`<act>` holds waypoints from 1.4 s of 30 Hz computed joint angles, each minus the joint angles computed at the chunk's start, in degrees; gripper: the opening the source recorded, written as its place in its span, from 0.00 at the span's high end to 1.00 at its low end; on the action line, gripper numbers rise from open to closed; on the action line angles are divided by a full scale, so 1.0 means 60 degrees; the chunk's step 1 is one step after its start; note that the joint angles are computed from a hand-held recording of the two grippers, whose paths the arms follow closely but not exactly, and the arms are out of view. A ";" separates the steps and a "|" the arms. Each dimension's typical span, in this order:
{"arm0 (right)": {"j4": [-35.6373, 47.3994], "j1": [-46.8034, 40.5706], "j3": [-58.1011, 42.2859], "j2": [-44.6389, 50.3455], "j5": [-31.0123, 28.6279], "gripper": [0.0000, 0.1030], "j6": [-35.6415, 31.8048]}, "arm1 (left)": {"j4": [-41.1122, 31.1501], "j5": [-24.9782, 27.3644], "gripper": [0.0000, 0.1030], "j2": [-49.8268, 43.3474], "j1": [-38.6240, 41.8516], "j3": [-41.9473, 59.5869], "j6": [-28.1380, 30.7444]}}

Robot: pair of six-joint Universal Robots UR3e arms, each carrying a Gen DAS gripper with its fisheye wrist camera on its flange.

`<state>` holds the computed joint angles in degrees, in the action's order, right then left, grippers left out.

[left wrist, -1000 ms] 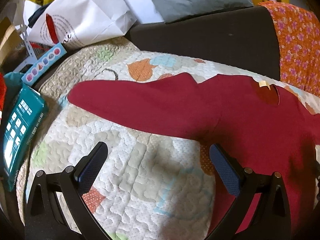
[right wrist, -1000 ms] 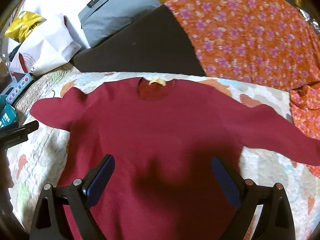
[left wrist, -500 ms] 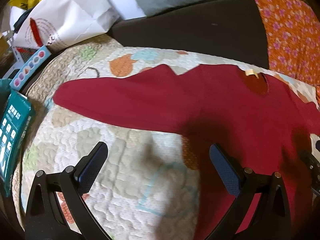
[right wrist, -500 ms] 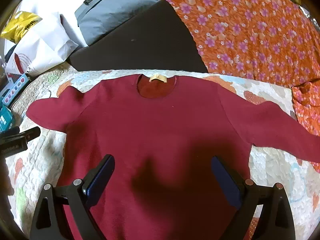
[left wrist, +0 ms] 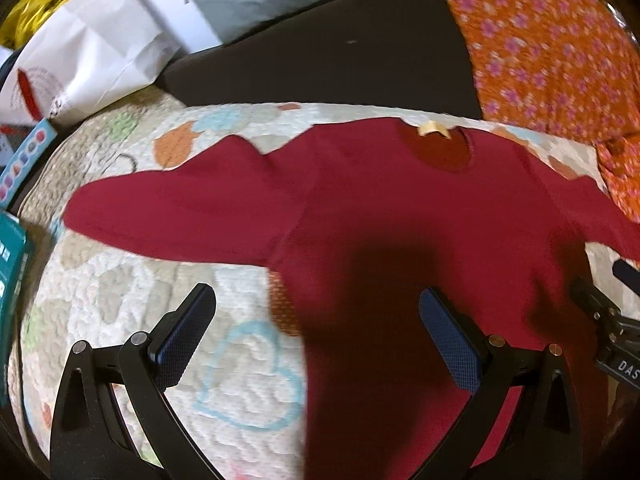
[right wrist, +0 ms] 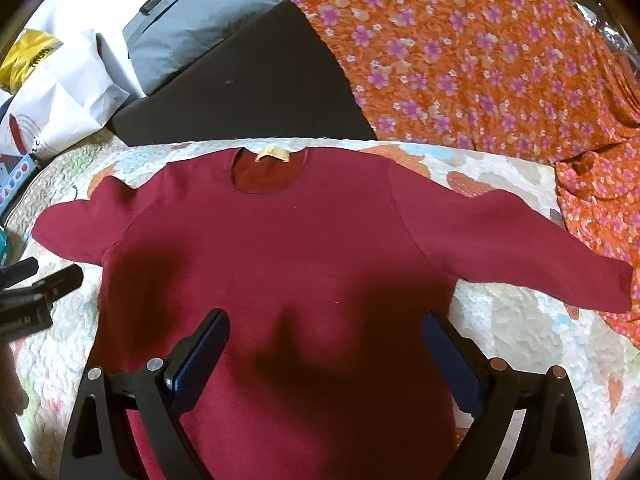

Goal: Fold small clothes

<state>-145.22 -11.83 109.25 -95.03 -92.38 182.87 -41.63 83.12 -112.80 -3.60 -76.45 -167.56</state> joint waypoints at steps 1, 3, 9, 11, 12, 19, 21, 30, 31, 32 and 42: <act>0.0006 -0.0020 0.0024 -0.0011 -0.0026 0.07 -0.0021 | -0.0006 -0.0026 0.01 0.0003 -0.0040 -0.0009 0.0004; 0.0058 -0.0102 0.0057 -0.0059 -0.0004 0.07 -0.0036 | -0.0023 -0.0114 0.01 -0.0004 -0.0156 -0.0008 -0.0018; 0.0160 -0.0245 0.0065 -0.0143 0.0120 0.06 0.0027 | 0.0111 -0.0139 0.01 -0.0031 -0.0392 -0.0050 -0.0104; 0.0208 -0.0258 0.0030 -0.0132 0.0102 0.06 0.0052 | 0.0098 -0.0109 0.01 -0.0091 -0.0459 0.0024 -0.0165; 0.0228 -0.0256 0.0015 -0.0122 0.0098 0.06 0.0077 | 0.0092 -0.0108 0.01 -0.0106 -0.0476 0.0038 -0.0166; 0.0310 -0.0254 -0.0043 -0.0052 0.0126 0.06 0.0121 | 0.0033 0.0038 0.01 -0.0223 -0.0546 0.0164 -0.0159; 0.0331 -0.0260 -0.0047 -0.0033 0.0159 0.06 0.0123 | 0.0083 0.0061 0.01 -0.0218 -0.0557 0.0136 -0.0188; 0.0286 -0.0157 -0.0094 0.0113 0.0135 0.06 0.0212 | 0.0003 0.0100 0.01 -0.0289 -0.0544 0.0261 -0.0190; 0.0282 -0.0134 -0.0108 0.0138 0.0126 0.06 0.0207 | 0.0005 0.0100 0.01 -0.0291 -0.0535 0.0260 -0.0188; 0.0287 -0.0113 -0.0129 0.0167 0.0108 0.06 0.0212 | -0.0008 0.0101 0.01 -0.0299 -0.0530 0.0269 -0.0199; 0.0348 -0.0094 -0.0213 0.0249 0.0142 0.06 0.0206 | -0.0080 0.0151 0.01 -0.0367 -0.0549 0.0351 -0.0192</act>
